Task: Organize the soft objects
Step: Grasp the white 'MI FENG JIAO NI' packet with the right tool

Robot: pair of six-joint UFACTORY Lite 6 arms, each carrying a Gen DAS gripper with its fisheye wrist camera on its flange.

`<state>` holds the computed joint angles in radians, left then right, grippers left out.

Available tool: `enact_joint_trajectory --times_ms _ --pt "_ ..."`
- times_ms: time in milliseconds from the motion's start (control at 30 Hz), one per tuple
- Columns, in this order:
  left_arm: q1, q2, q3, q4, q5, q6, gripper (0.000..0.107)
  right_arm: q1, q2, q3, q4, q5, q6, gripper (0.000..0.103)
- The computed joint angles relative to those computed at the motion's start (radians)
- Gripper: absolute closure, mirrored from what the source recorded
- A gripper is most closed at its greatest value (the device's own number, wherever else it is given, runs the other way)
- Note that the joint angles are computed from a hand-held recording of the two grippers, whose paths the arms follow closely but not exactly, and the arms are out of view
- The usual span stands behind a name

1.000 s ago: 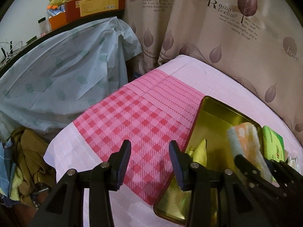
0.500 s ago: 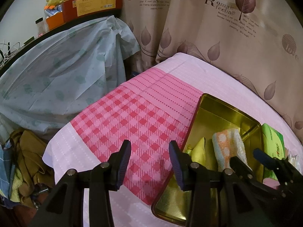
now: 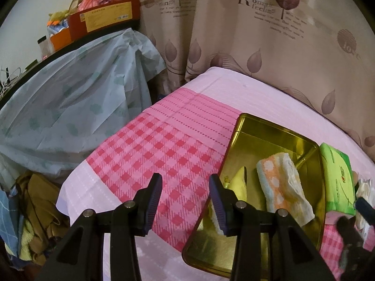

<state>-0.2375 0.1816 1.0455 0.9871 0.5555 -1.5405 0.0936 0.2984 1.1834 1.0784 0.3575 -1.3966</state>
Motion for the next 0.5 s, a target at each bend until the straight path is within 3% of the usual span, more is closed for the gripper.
enact_joint_trajectory --times_ms 233,500 --pt "-0.033 0.005 0.007 0.025 0.018 -0.002 0.065 -0.259 -0.01 -0.027 0.04 0.06 -0.123 0.045" --pt "-0.053 0.004 0.008 0.034 -0.012 0.013 0.065 -0.525 0.152 0.122 -0.061 0.093 -0.083 0.045"
